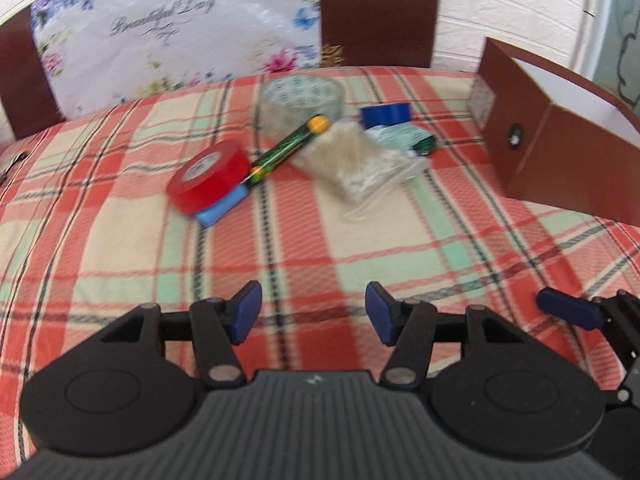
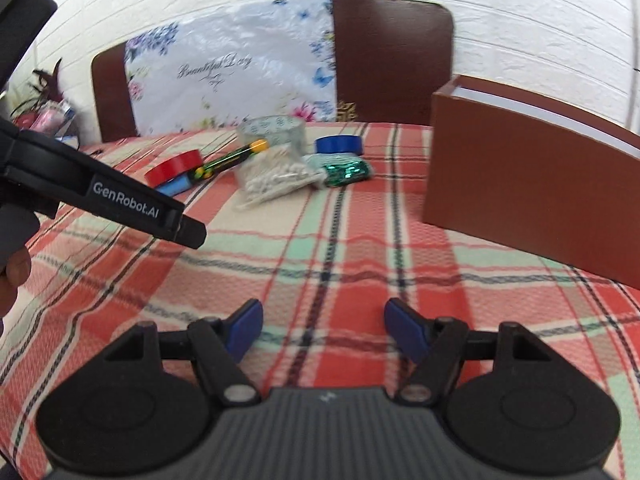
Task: Organize objects
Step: 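Move the right gripper to the red tape roll and grasp it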
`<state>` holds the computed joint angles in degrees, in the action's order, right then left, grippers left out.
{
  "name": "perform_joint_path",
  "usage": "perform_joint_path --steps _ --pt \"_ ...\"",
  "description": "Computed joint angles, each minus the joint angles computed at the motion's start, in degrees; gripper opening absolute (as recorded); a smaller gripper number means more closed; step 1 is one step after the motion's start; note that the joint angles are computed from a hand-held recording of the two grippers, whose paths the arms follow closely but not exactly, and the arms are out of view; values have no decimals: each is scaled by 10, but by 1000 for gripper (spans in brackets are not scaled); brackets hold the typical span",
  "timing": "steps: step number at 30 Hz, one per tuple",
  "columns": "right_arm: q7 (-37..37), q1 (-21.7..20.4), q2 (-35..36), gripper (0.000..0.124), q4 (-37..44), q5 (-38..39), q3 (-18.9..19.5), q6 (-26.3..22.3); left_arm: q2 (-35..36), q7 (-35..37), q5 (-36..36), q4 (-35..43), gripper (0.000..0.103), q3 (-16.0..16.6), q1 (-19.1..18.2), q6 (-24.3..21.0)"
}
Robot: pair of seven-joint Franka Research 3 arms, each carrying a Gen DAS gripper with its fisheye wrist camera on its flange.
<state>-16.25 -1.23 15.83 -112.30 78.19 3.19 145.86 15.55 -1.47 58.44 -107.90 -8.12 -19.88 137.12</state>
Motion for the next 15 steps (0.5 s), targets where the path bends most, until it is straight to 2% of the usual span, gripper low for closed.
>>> perform_joint_path --steps 10,15 --pt "-34 33 -27 70 -37 -4 10 14 -53 -72 27 -84 63 -1 24 1" --pt "-4 49 -25 71 -33 -26 13 9 -74 -105 49 -117 66 -5 40 3"
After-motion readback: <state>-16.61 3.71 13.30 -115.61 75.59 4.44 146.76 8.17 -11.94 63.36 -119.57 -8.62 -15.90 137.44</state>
